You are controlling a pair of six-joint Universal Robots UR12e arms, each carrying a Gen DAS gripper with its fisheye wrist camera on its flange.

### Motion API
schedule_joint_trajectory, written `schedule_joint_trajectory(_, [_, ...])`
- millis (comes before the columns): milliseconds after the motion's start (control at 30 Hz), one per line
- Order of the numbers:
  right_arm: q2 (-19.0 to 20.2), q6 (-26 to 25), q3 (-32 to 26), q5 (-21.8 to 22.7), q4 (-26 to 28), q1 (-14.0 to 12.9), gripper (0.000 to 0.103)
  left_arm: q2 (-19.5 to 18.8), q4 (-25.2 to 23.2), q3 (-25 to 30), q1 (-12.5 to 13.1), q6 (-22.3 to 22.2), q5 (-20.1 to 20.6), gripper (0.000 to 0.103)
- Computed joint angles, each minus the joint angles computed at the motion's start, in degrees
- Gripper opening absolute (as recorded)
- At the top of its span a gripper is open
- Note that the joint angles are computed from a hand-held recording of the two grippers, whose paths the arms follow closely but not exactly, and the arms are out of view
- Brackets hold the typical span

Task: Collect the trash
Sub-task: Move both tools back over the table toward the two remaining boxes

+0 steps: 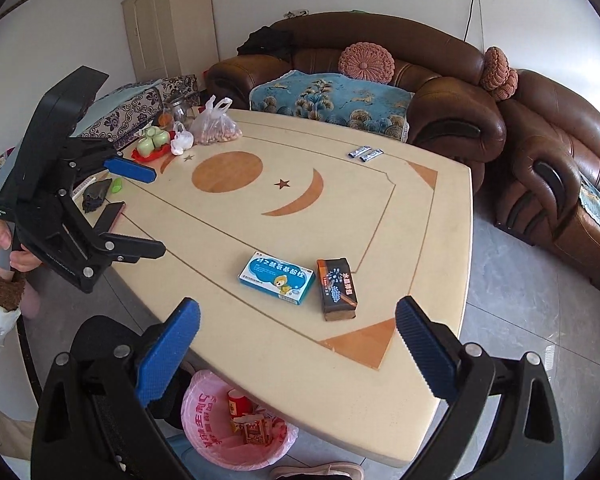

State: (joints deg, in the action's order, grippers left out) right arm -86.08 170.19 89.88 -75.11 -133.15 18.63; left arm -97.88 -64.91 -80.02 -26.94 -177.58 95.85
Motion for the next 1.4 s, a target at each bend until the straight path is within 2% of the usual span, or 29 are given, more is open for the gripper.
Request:
schedule_joint_trajectory(100, [1.5, -0.5, -1.5, 0.4, 1.0, -0.3, 0.096, -1.3, -0.3, 1.0, 0.7, 1.9, -1.4, 0.097])
schedule_joint_trajectory(400, [5.3, -2.5, -5.3, -0.7, 2.6, -1.1, 0.096, -5.0, -2.4, 3.7, 1.8, 8.8, -1.8, 0.097])
schedule_joint_trajectory(833, [10.1, -3.6, -8.5, 0.6, 6.3, -1.9, 0.096, -9.4, -6.0, 5.4, 1.5, 18.1, -0.9, 0.097])
schedule_joint_trajectory(1300, [16.1, -9.2, -11.6, -1.5, 14.1, -0.9, 0.096, -14.0, -10.0, 6.2, 0.6, 27.3, 0.6, 0.097])
schedule_joint_trajectory(1400, [17.7, -10.7, -12.5, -3.1, 15.5, -0.5, 0.096, -15.2, -11.7, 6.9, 0.7, 28.5, 0.8, 0.097])
